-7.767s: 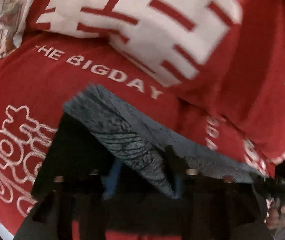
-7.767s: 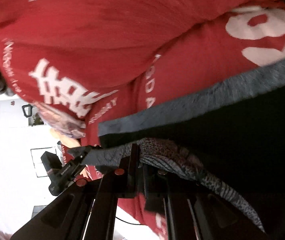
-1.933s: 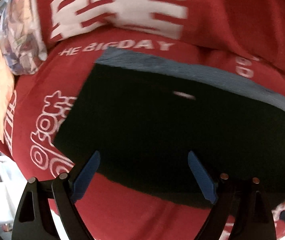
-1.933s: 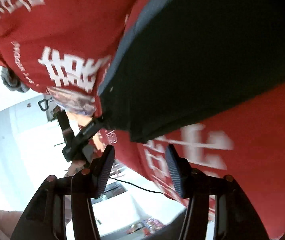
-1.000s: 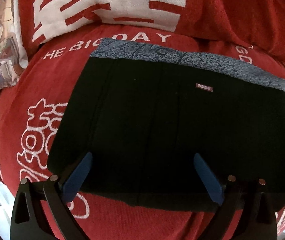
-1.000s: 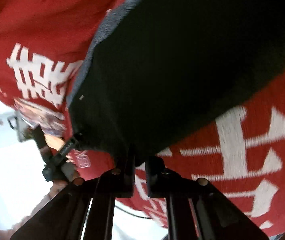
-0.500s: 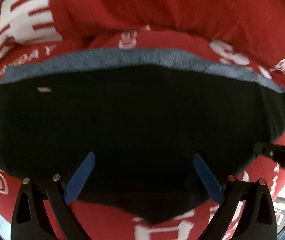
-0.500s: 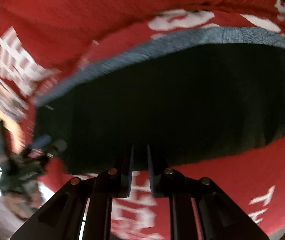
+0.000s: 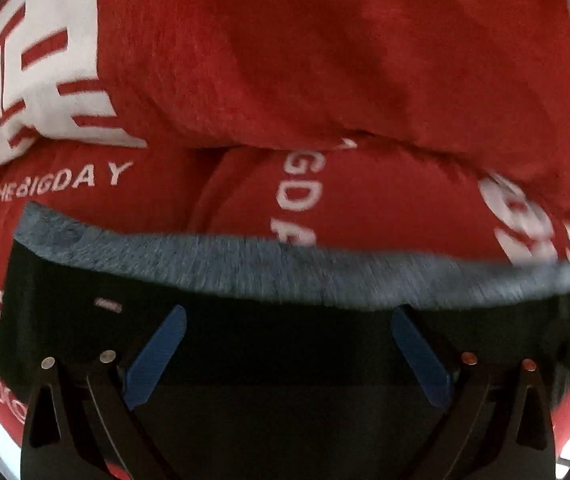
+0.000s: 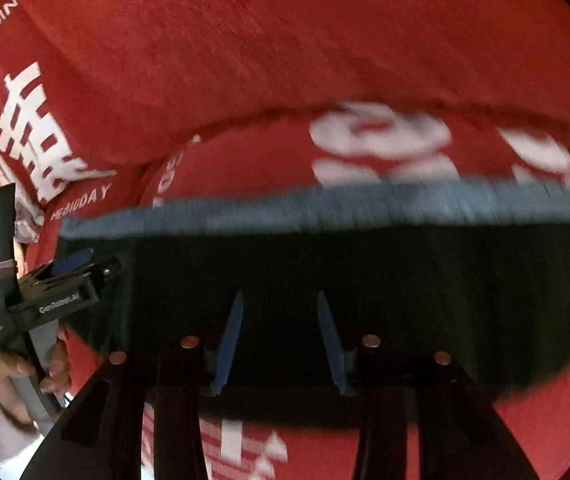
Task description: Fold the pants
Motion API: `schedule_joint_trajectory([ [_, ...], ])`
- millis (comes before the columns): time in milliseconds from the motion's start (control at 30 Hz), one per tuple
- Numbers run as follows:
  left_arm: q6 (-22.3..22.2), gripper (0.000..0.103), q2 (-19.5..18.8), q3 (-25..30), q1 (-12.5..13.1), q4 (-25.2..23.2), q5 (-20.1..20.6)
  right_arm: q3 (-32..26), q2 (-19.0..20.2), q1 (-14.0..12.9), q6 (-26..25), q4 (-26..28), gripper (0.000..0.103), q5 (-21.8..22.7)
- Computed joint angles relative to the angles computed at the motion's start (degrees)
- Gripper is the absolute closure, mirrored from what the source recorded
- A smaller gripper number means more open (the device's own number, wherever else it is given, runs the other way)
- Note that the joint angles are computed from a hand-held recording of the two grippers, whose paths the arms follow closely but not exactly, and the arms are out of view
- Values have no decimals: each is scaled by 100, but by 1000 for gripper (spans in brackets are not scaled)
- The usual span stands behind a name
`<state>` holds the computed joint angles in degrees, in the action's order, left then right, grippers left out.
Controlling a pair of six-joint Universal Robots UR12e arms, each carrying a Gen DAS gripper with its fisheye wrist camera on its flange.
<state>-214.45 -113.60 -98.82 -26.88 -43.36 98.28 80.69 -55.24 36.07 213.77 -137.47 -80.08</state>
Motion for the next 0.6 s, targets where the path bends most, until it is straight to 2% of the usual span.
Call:
schedule_joint_trajectory([
  [67,-210,0,-161,138,5,-242,165,-173,196,-60,61,82,60,125],
  [133,-349,0,-237,144,53,-249,184,-304,319,-66,-41,256,60,29],
  [200,-449,0,-271,147,68,-206,273,-219,339,-94,-185,-67,63,-129],
  [233,-426,0,-284,153,65,-183,317,-260,348,-76,-224,-30,63,-416],
  [267,-398,0,-294,159,58,-169,349,-378,384,-40,-230,247,63,-886],
  [300,-373,0,-307,183,49,-186,387,-426,404,-45,-150,382,62,-1116],
  [433,-326,0,-307,313,26,-353,426,-146,194,-202,445,219,59,-1023],
  [500,-225,0,-191,244,26,-259,231,101,-30,-239,490,101,51,-941],
  [600,-91,0,-13,177,-55,-214,101,446,-338,-273,501,59,48,-782],
])
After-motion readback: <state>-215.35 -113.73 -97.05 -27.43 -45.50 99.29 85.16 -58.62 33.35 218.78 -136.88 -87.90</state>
